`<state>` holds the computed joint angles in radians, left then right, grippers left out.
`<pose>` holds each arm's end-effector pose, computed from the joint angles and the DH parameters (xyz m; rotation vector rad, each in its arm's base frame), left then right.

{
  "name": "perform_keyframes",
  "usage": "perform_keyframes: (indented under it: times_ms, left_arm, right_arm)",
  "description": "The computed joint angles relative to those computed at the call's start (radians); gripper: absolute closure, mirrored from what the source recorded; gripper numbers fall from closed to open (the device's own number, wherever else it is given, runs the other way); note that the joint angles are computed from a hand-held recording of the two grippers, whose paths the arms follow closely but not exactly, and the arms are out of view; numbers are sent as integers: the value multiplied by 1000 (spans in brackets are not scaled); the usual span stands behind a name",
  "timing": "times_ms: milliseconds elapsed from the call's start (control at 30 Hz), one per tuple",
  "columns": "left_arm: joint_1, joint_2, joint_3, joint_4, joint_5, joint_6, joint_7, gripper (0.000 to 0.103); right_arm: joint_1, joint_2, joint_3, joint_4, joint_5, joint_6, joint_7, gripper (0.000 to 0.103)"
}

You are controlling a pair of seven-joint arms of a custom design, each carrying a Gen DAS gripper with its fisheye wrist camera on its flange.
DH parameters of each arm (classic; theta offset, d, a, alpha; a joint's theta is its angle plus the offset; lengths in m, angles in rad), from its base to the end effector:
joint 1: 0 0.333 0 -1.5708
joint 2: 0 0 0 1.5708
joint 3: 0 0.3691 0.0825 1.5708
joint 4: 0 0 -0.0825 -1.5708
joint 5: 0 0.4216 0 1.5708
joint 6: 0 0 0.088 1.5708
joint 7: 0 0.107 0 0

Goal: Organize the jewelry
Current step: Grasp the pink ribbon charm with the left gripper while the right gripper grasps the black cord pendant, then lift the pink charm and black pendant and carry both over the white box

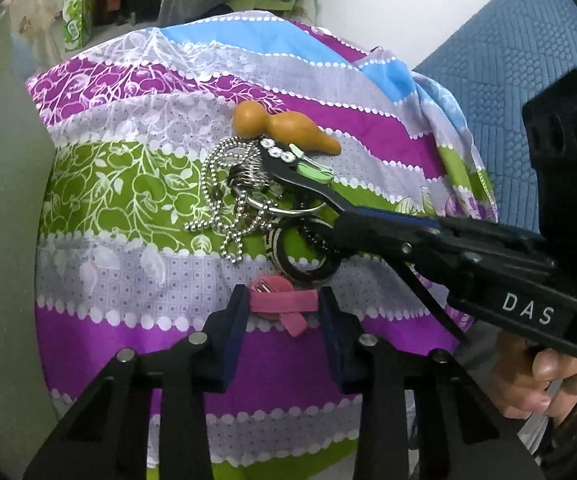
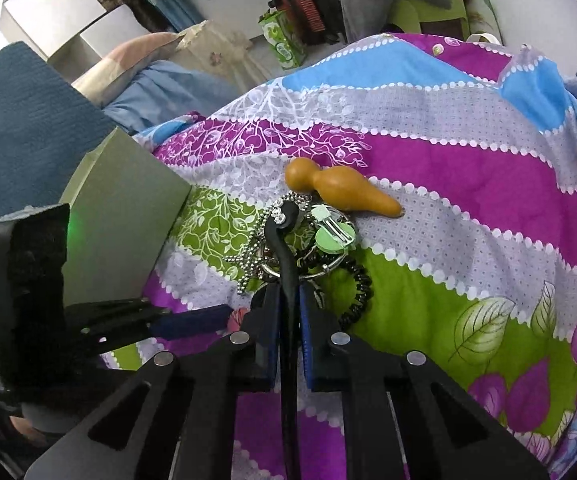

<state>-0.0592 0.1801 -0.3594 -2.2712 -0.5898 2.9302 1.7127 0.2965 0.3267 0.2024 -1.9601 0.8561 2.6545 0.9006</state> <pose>0.5626 -0.2067 0.3520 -2.1333 2.1126 -0.8534 0.6140 0.2999 0.3690 -2.0972 1.3223 0.1638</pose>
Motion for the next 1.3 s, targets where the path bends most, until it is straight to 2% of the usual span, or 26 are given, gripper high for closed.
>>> perform_keyframes:
  times_ms: [167, 400, 467, 567, 600, 667, 767, 833, 967, 1100, 1300]
  left_arm:
    - [28, -20, -27, -11, -116, -16, 82, 68]
    - [-18, -98, 29, -50, -234, -38, 161, 68]
    - [-39, -127, 53, -67, -251, -25, 169, 68]
    - [-66, -173, 89, -87, -324, -34, 222, 68]
    - [-78, -181, 101, -93, -315, -31, 213, 68]
    - [-99, -213, 128, -113, -276, -32, 181, 68]
    - [-130, -254, 165, -130, -257, -44, 187, 68]
    - [-145, -279, 186, -137, -212, -59, 163, 68]
    - [-172, -349, 229, -154, -130, -76, 120, 68]
    - [-191, -417, 269, -160, -49, -95, 71, 68]
    - [-167, -508, 282, -155, 164, -90, -60, 68]
  right_arm:
    - [15, -31, -10, -41, -24, 23, 46, 96]
    - [41, -88, -14, -111, -27, 100, 109, 96]
    - [57, -102, -20, -131, -53, 135, 149, 96]
    - [112, -127, -60, -175, -218, 204, 311, 96]
    - [109, -134, -55, -184, -224, 212, 328, 96]
    - [143, -153, -83, -213, -333, 250, 448, 96]
    - [154, -179, -91, -242, -418, 278, 564, 96]
    - [181, -200, -122, -258, -542, 278, 702, 96]
    - [196, -246, -139, -282, -736, 263, 919, 96]
    - [179, -305, -123, -287, -922, 262, 1119, 96]
    - [127, -372, -63, -250, -1018, 254, 1245, 96]
